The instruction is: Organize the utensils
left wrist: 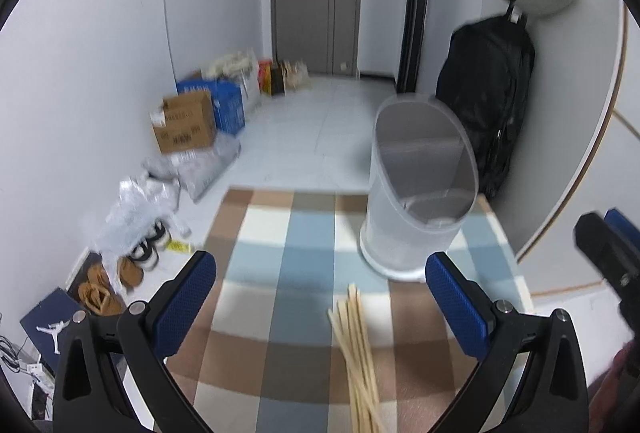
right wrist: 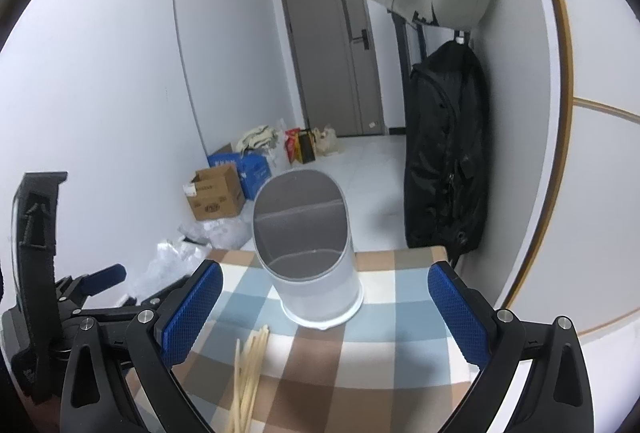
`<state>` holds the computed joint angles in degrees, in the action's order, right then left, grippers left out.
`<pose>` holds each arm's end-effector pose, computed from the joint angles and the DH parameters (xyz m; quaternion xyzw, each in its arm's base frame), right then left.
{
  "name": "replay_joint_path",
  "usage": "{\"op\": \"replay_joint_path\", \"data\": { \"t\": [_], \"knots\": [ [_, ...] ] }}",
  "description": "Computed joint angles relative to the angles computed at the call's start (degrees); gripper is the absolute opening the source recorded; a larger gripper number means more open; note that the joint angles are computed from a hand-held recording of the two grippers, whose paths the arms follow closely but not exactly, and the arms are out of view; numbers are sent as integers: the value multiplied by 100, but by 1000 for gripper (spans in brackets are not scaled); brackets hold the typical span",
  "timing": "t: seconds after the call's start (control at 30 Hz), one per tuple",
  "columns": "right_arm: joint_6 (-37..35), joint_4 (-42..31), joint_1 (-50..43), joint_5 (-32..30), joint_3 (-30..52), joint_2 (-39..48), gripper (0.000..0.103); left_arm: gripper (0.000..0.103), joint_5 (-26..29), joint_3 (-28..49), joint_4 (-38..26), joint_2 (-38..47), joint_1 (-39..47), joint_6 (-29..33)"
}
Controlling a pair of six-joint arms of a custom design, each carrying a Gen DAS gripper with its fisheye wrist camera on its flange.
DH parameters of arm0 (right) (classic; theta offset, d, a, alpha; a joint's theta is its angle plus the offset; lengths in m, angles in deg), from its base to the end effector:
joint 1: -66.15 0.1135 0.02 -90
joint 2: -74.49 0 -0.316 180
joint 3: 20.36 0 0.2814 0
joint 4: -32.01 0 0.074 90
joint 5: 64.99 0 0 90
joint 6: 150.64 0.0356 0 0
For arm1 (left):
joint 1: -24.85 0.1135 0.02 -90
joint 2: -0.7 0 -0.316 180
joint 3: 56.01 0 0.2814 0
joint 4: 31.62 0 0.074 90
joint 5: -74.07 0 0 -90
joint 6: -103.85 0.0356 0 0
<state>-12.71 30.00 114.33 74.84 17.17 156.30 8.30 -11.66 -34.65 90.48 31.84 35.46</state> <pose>0.1826 0.1633 0.1597 0.1550 0.8421 -0.0102 0.5165 0.2865 0.0204 0.1493 0.1901 0.8973 -0.1045 0.3844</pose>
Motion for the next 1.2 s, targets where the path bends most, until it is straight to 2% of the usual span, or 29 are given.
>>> {"op": "replay_joint_path", "data": {
  "t": [0.13,0.33,0.43,0.5,0.57,0.67,0.7,0.8,0.93,1.0,1.1,1.2],
  "knots": [
    [-125,143,-253,-412,22,197,103,100,110,613,-951,675,131,243],
    [-326,554,-799,-1302,1,449,103,82,211,1391,-2245,1495,199,528],
    [-381,676,-993,-1625,35,578,103,69,172,1686,-2787,1925,129,681],
    [-430,774,-1129,-1874,48,659,103,54,93,1815,-3003,2123,98,766],
    [-462,845,-1210,-2013,64,723,103,46,83,1964,-3235,2331,61,795],
    [-506,952,-1363,-2240,86,806,103,41,156,2221,-3562,2602,49,747],
    [-529,991,-1422,-2314,93,825,103,37,191,2298,-3655,2663,43,708],
    [-544,1138,-1550,-2515,92,899,103,37,322,2481,-3907,2795,21,579],
    [-582,1239,-1706,-2743,127,1006,103,35,371,2563,-3882,2925,-88,436],
    [-593,1268,-1764,-2845,132,1048,103,15,314,2545,-3827,2941,-172,368],
    [-592,1291,-1830,-2932,124,1085,103,5,346,2578,-3844,3019,-208,279],
    [-566,1302,-1901,-3019,118,1116,103,3,392,2618,-3783,3030,-202,219]
  ]
}}
